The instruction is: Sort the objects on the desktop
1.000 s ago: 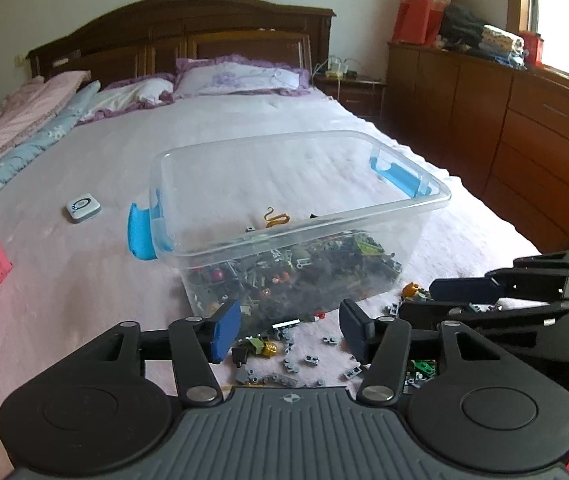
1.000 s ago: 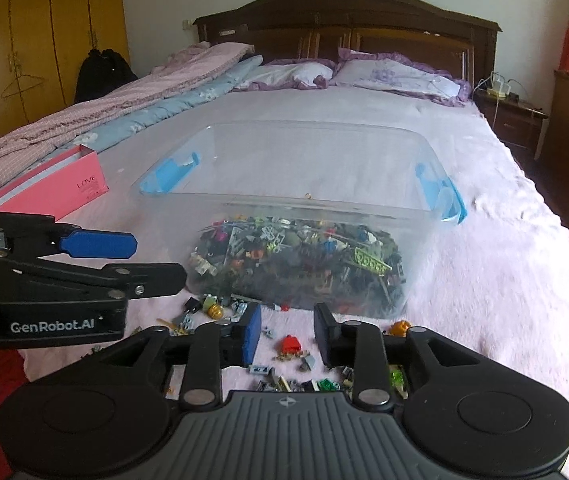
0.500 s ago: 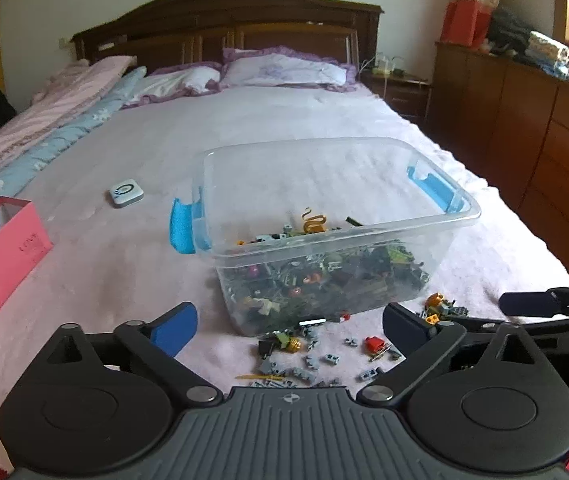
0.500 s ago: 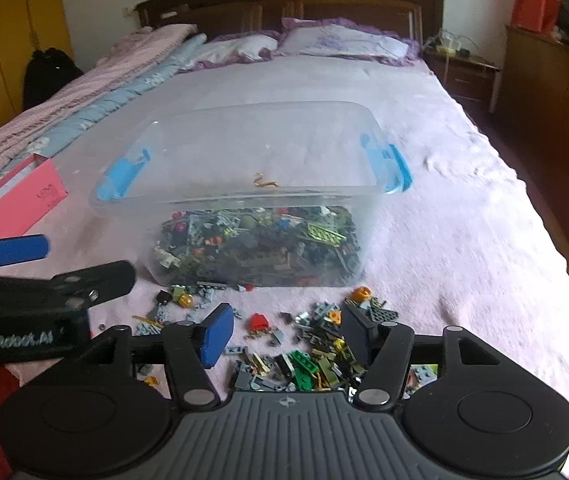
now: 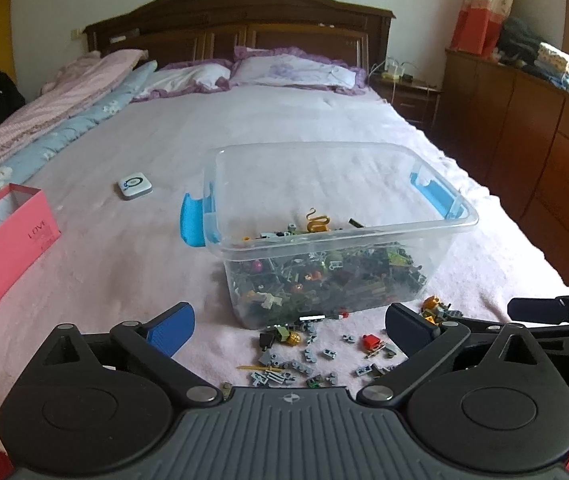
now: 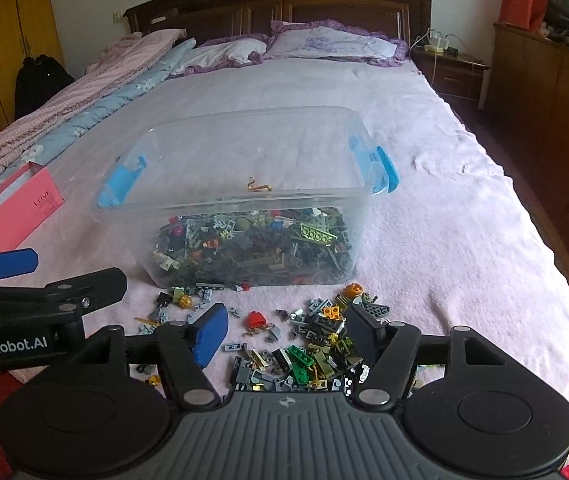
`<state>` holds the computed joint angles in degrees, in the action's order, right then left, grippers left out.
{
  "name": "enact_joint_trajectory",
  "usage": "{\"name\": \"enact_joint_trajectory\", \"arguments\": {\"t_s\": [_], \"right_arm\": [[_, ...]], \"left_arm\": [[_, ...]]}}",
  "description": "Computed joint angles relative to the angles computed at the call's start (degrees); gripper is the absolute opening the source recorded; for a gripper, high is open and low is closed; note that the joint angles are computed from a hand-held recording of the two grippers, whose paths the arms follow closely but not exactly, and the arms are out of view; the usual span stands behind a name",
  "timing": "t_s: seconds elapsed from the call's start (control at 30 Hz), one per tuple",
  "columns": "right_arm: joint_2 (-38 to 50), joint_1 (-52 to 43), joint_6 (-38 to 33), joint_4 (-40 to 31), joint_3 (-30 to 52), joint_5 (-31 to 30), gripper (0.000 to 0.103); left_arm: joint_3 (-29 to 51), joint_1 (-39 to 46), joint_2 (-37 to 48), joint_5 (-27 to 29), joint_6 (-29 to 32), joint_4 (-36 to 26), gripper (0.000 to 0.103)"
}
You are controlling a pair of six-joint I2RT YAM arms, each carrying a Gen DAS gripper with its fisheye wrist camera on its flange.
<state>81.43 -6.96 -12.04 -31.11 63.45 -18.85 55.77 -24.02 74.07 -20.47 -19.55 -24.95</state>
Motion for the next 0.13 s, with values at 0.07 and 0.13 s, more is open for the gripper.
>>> {"name": "enact_joint_trajectory", "arguments": {"t_s": [0.07, 0.13], "right_arm": [[-0.7, -0.3, -0.2, -0.1, -0.4, -0.2, 0.071], [-1.4, -0.5, -0.3, 0.0, -0.9, -0.4, 0.072]], "left_arm": [[-0.2, -0.5, -0.4, -0.9, -0.1, 0.0, 0.103], [0.5, -0.9, -0.1, -1.4, -0.5, -1.5, 0.103]]}}
